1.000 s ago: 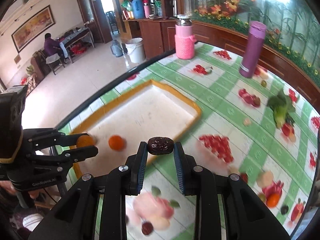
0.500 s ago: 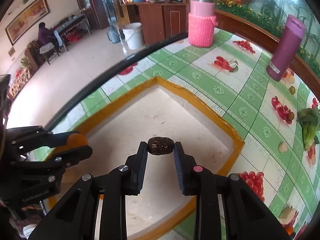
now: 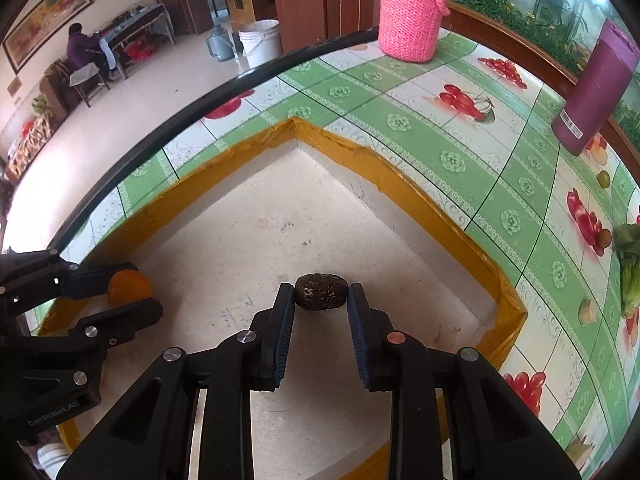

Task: Organize fruits
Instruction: 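Carry the orange and date into the white tray and open both tools, then move both open tools back over the fruits on the table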

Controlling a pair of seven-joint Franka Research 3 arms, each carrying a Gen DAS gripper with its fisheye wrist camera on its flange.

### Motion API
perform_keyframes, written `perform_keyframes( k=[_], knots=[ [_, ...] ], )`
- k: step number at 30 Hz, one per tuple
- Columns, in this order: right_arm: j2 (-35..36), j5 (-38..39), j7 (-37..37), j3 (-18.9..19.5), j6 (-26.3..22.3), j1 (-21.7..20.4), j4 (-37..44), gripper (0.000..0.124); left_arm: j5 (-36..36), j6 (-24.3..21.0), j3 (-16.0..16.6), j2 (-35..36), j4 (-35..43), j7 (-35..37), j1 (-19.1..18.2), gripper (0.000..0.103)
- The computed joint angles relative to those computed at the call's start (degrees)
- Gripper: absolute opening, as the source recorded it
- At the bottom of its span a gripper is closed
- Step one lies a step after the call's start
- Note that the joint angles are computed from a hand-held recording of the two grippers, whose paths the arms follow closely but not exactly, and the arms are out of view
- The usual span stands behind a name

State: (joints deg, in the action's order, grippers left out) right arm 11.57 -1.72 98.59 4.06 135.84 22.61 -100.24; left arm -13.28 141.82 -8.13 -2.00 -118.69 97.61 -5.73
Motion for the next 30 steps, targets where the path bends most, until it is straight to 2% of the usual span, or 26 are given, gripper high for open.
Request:
perform_keyframes(
  k=[3,6,9,13,17,22,25,27,30],
  knots=[
    [-0.6,-0.7,0.4,-0.2,0.5,0.1,-0.9,0.038,0.9,0.3,-0.1,-0.4,-0.4,-0.8,-0.1,0.041],
    [-1.6,-1.8,0.6,-0.2,0.5,0.1,-2.0,0.038,2.2,0.5,-0.1,-1.2,-1.3,-2.3,-0.2,0.046],
    [-3.6,-2.0,0.6,0.0,1.4,-0.1,-4.3,0.038,2.1,0.7,0.2,-3.0,-2.9,-3.3,-0.3,0.048],
    [-6.9,-1.5,0.7,0.6,2.9,-0.6,-7.7,0.038,2.2,1.8,0.8,-6.8,-6.2,-5.2,-0.7,0.056],
    [-11.1,-1.1,1.1,1.2,4.8,-1.3,-11.6,0.038,3.2,3.2,1.3,-11.0,-9.6,-7.6,-1.5,0.059],
    [-17.7,1.6,0.8,2.2,7.2,-2.4,-17.7,0.039,7.2,5.1,0.8,-15.3,-12.7,-12.1,-2.7,0.072],
    [-22.6,2.0,1.6,2.8,8.6,-3.4,-22.4,0.048,7.9,5.8,0.9,-16.9,-13.8,-13.4,-4.5,0.078],
    [-26.0,1.6,2.6,3.5,9.5,-4.4,-25.8,0.062,7.6,5.9,1.0,-17.5,-14.0,-13.9,-5.9,0.081],
    [-31.4,2.2,3.6,3.9,10.0,-5.7,-30.8,0.066,8.3,5.7,0.2,-17.8,-14.0,-15.1,-7.4,0.086]
  ],
)
